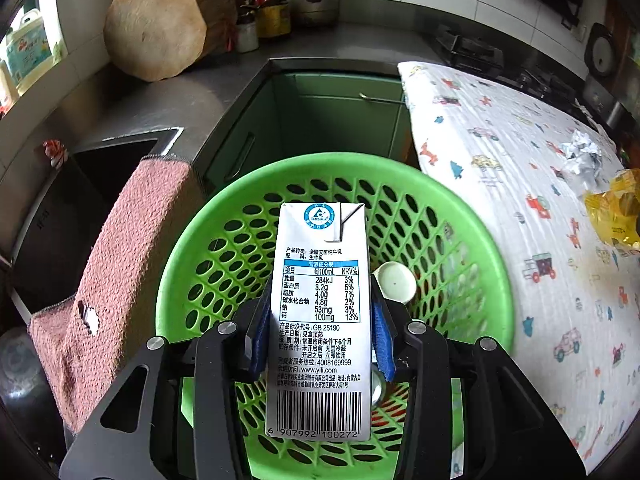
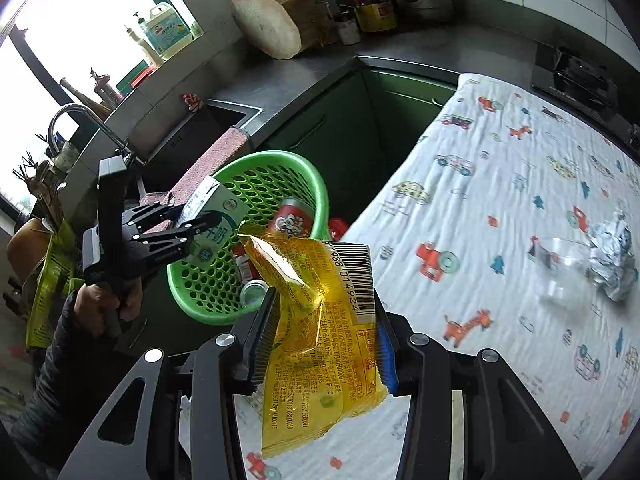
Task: Collect trash
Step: 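Drop the milk carton into the basket with the left tool while the right tool carries the bag, then open the right tool to drop the yellow bag into the green basket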
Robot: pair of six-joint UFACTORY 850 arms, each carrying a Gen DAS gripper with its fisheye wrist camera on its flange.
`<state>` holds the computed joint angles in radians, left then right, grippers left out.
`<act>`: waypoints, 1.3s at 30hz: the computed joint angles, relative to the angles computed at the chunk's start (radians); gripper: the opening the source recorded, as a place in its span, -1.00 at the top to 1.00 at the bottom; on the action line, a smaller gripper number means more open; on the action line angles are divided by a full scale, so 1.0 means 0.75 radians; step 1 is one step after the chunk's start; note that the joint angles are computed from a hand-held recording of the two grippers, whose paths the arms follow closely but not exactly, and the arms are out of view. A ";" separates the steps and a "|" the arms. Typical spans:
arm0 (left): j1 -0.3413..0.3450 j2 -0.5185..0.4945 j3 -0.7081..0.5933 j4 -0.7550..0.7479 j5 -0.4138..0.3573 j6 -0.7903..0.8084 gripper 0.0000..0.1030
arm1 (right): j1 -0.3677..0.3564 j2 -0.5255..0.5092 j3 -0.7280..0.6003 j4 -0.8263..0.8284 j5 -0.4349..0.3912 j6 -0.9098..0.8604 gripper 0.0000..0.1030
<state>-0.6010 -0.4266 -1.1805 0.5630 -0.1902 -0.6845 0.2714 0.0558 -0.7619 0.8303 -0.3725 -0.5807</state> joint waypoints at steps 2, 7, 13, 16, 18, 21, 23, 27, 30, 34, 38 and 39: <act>0.025 -0.012 0.005 -0.075 0.007 0.054 0.18 | 0.036 -0.058 -0.044 0.032 0.007 -0.016 0.18; 0.072 -0.018 0.020 -0.187 0.020 0.147 0.14 | 0.100 -0.200 -0.147 0.141 0.005 -0.095 0.18; 0.095 0.015 0.060 -0.109 0.059 0.077 -0.26 | 0.163 -0.331 -0.243 0.244 0.016 -0.131 0.18; 0.104 0.023 0.068 -0.148 0.058 0.112 -0.26 | 0.185 -0.380 -0.281 0.290 0.020 -0.146 0.18; 0.113 0.040 0.087 -0.176 0.070 0.137 -0.26 | 0.195 -0.409 -0.305 0.327 0.019 -0.162 0.18; 0.122 0.064 0.114 -0.163 0.084 0.119 -0.26 | 0.209 -0.447 -0.335 0.373 0.022 -0.184 0.16; 0.127 0.078 0.127 -0.142 0.088 0.094 -0.34 | 0.212 -0.463 -0.346 0.418 0.018 -0.215 0.05; 0.133 0.098 0.143 -0.080 0.096 0.024 -0.41 | 0.215 -0.467 -0.347 0.514 0.034 -0.295 -0.23; 0.139 0.106 0.149 -0.126 0.098 0.064 -0.41 | 0.213 -0.459 -0.344 0.488 0.036 -0.280 -0.24; 0.137 0.105 0.147 -0.164 0.087 0.094 -0.46 | 0.215 -0.415 -0.310 0.398 0.076 -0.225 -0.34; 0.126 0.115 0.150 -0.142 0.097 0.065 -0.53 | 0.206 -0.347 -0.247 0.354 0.120 -0.230 -0.56; 0.121 0.119 0.150 -0.141 0.099 0.062 -0.56 | 0.204 -0.326 -0.229 0.323 0.136 -0.213 -0.59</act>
<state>-0.5104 -0.3375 -1.0681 0.4569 -0.1163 -0.6377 0.4241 -0.1890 -0.9339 1.0729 -0.2706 -0.7408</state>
